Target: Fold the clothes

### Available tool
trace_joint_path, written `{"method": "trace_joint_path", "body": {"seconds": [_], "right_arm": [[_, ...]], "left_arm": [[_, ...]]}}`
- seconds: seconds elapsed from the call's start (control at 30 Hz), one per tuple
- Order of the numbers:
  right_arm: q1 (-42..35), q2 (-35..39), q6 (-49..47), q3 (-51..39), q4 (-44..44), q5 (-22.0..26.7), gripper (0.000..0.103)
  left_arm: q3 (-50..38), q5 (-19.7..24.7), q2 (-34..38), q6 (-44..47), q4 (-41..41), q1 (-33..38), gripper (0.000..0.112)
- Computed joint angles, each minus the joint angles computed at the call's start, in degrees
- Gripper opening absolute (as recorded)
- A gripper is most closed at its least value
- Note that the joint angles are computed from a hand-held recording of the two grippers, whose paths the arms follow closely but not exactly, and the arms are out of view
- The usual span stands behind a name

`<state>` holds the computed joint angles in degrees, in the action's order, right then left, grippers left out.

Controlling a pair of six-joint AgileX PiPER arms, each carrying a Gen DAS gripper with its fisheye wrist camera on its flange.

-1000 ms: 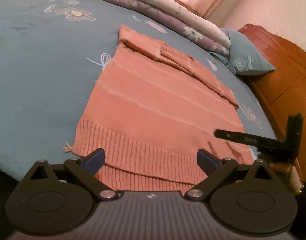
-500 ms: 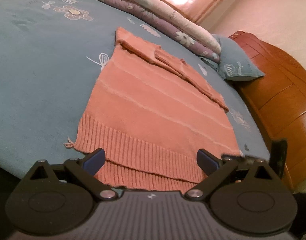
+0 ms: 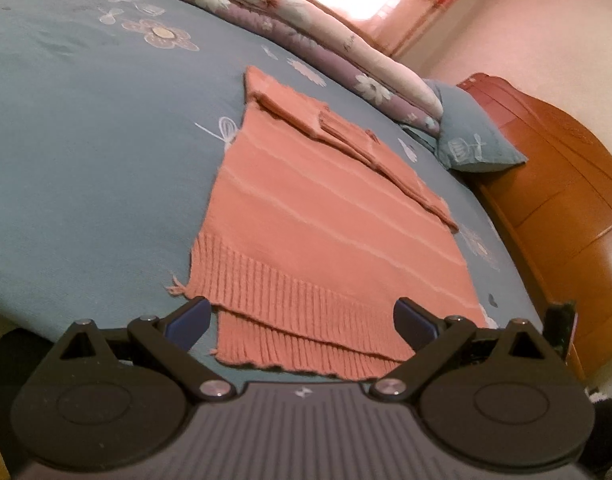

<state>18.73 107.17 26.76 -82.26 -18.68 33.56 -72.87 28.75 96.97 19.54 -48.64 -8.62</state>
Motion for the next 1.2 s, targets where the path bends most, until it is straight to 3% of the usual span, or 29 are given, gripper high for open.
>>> {"method": "trace_joint_path", "body": {"seconds": [0.2, 0.37, 0.5, 0.6, 0.7, 0.9, 1.0, 1.2], "right_arm": [[-1.4, -0.9, -6.1, 1.8, 3.6, -2.8, 0.103], [-1.3, -3.4, -4.2, 6.8, 1.1, -7.4, 0.103], [-2.0, -4.8, -7.0, 9.0, 3.0, -8.9, 0.103], [-2.5, -5.4, -8.8, 10.2, 4.1, -10.1, 0.103], [-2.8, -5.6, -9.3, 10.9, 4.4, -11.3, 0.103], [-3.0, -5.6, -9.1, 11.9, 3.8, -13.3, 0.103], [-2.6, -5.9, -7.0, 12.8, 2.0, -14.3, 0.103], [-2.1, -6.3, -4.1, 13.9, -0.7, -15.3, 0.103]], "left_arm": [[-6.4, 1.1, 4.1, -3.5, 3.0, -1.5, 0.097], [-22.3, 5.7, 14.9, -6.1, 5.6, -1.8, 0.097], [-34.2, 10.9, 23.8, -13.4, 8.9, -2.6, 0.097], [-34.5, 12.3, 25.6, -15.4, 9.3, -3.6, 0.097], [-25.3, 6.4, 21.4, -8.8, 6.3, -4.8, 0.098], [-16.0, 4.4, 16.3, -1.8, -1.4, -3.9, 0.098], [-20.6, 7.9, 17.6, -9.3, 4.1, -3.9, 0.098], [-30.6, 10.9, 22.2, -12.4, 8.7, -6.4, 0.098]]}}
